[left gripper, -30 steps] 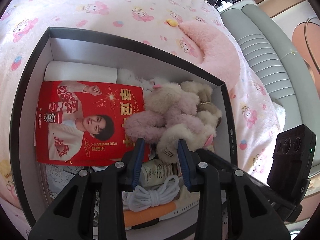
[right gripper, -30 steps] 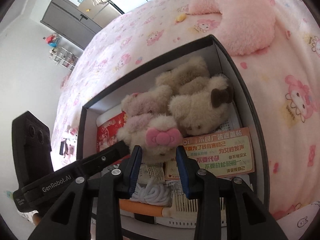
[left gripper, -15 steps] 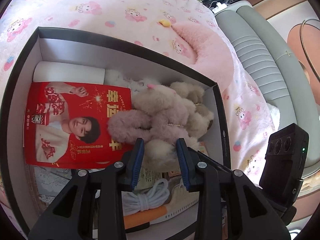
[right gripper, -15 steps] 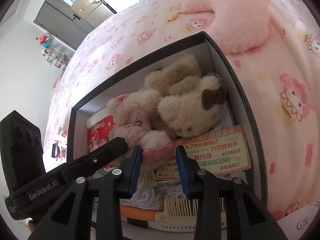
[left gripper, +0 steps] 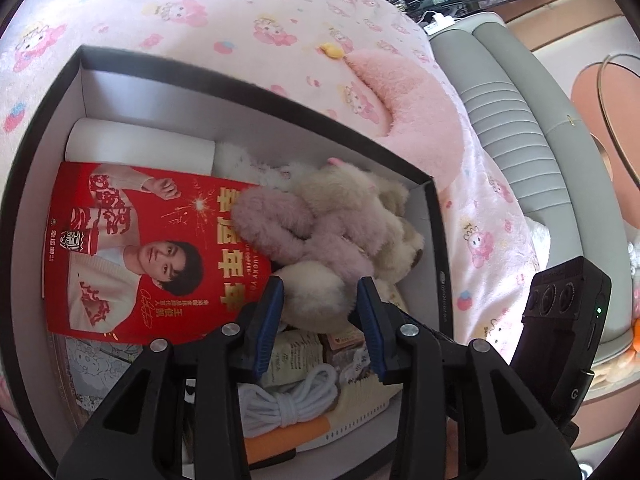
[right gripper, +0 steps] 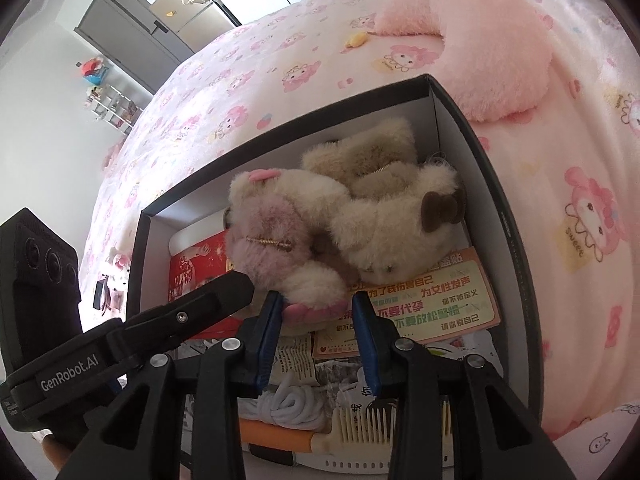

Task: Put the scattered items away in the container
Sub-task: 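Lower the plush toy into the box beside the brown teddy and release, then raise the left gripper out of the box and move toward the pink cloth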

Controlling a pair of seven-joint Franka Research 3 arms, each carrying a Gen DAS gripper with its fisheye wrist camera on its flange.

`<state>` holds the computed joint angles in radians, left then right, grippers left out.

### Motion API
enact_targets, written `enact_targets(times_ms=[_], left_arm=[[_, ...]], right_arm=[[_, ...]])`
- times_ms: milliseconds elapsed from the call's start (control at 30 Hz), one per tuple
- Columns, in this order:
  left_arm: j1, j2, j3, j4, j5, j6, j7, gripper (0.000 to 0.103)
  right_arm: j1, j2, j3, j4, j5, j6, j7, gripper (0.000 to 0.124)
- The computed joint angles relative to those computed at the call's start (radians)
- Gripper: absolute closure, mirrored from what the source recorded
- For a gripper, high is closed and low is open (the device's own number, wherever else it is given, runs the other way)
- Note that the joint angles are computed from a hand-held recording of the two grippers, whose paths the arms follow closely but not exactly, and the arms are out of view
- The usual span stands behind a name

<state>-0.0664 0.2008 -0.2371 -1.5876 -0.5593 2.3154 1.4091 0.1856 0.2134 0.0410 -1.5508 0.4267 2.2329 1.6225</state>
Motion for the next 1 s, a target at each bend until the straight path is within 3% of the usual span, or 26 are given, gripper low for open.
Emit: enact_targets(times_ms=[233, 567, 700, 1000], left_arm=[[-0.026, -0.12, 0.016, -0.069, 0.07, 0.05, 0.041, 0.065], [-0.077, -0.29, 0.064, -0.158, 0.133, 0.096, 0.09, 0.057], [-0.095, -0.353, 0.089, -0.207, 0.142, 0.107, 0.086, 0.055], [-0.121, -0.45, 0.13, -0.296, 0.207, 0.12, 0.051, 0.055]], right_arm=[[0.049, -0.122, -0.013, -0.099, -0.214, 0.126, 0.093, 0.085], [0.071, -0.261, 0.023, -0.167, -0.386, 0.146, 0.198, 0.074], [0.074, -0.307, 0.036, -0.202, -0.395, 0.158, 0.194, 0.068], [0.077, -0.345, 0.061, -0.224, -0.417, 0.149, 0.219, 0.066]])
